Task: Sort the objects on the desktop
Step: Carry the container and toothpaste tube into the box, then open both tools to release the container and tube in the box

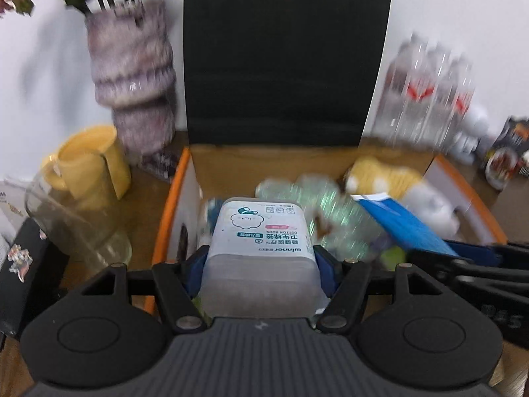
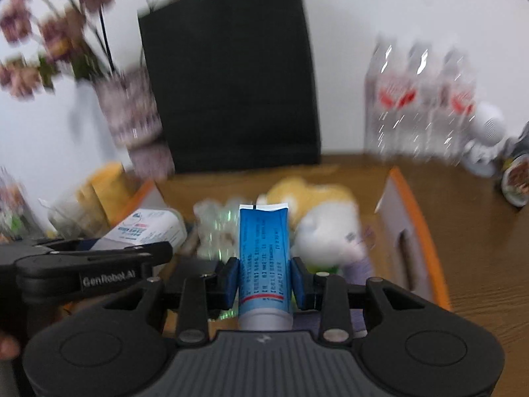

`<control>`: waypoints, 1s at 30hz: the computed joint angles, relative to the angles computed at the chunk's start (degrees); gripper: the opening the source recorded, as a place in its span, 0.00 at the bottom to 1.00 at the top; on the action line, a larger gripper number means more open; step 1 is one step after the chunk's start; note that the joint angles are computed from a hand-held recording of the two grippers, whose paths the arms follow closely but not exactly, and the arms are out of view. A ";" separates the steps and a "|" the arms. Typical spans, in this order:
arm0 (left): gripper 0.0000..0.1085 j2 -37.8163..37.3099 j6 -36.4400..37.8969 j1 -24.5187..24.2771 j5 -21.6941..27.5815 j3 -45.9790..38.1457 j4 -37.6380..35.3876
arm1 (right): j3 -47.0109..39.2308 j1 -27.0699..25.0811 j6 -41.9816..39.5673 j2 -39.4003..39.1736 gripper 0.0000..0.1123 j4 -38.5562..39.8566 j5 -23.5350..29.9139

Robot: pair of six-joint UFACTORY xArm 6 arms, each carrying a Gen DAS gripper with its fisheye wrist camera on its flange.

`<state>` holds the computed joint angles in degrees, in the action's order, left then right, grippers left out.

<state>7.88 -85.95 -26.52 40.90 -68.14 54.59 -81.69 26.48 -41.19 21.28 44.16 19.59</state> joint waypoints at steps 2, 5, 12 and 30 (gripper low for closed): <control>0.62 0.63 0.82 -0.02 0.63 0.19 -0.75 | -1.67 0.44 3.19 2.26 0.28 -3.30 1.11; 0.63 0.76 2.11 0.16 2.00 -0.21 -1.64 | -3.82 0.60 7.82 4.63 0.30 -8.05 4.07; 0.75 -5.51 1.44 0.96 -0.20 3.31 -3.15 | -2.02 -1.61 6.14 -0.24 0.61 -4.86 6.55; 0.93 -13.24 7.39 -9.78 12.97 1.39 -9.65 | 9.61 -4.28 17.31 -16.00 0.79 -22.72 12.46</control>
<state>-5.36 -78.56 -36.30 53.87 -66.75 44.94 -72.09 22.20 -23.88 5.29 21.44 32.05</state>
